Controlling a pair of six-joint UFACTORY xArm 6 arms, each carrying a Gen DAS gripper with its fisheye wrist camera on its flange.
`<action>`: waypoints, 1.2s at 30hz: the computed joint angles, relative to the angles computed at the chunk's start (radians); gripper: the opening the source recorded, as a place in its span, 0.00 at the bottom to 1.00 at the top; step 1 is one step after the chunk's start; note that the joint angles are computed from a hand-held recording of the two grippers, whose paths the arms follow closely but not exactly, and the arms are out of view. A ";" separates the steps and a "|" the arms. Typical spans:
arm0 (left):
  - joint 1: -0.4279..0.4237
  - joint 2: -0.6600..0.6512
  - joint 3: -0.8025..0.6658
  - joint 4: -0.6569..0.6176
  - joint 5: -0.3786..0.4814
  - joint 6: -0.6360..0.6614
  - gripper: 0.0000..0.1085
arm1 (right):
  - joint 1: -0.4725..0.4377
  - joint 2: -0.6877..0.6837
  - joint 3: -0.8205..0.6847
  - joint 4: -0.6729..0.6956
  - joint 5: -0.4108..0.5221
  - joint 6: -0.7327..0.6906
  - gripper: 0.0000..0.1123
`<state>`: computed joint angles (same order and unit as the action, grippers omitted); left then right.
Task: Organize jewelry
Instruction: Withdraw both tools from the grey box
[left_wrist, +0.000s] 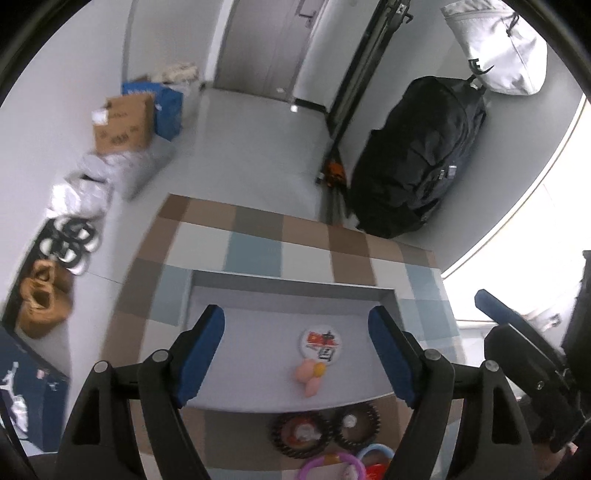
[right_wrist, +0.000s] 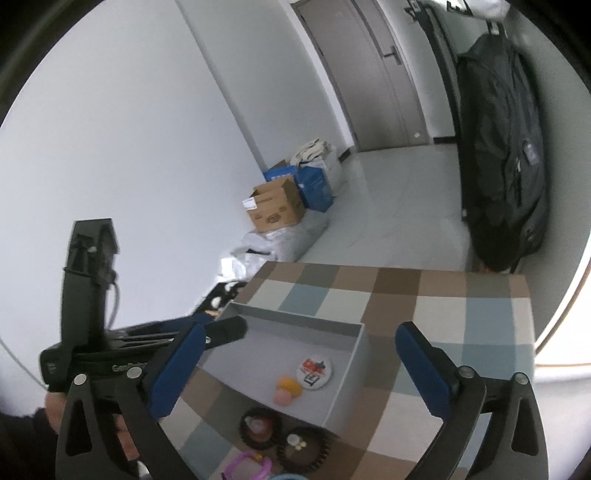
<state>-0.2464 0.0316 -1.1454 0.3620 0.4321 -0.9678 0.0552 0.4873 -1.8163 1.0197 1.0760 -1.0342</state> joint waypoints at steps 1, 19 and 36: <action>-0.002 -0.008 0.007 0.034 0.001 -0.027 0.71 | 0.002 -0.015 0.022 0.001 -0.021 -0.008 0.92; -0.051 -0.135 0.121 0.202 0.032 -0.160 0.79 | -0.003 -0.221 0.298 0.004 -0.169 -0.113 0.92; -0.093 -0.173 0.210 -0.046 0.007 0.013 0.87 | -0.029 -0.349 0.464 -0.033 -0.176 -0.091 0.92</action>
<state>-0.3392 -0.1412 -0.9352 0.3163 0.4388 -0.9543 0.0264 0.1388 -1.3519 0.9871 0.9002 -1.1252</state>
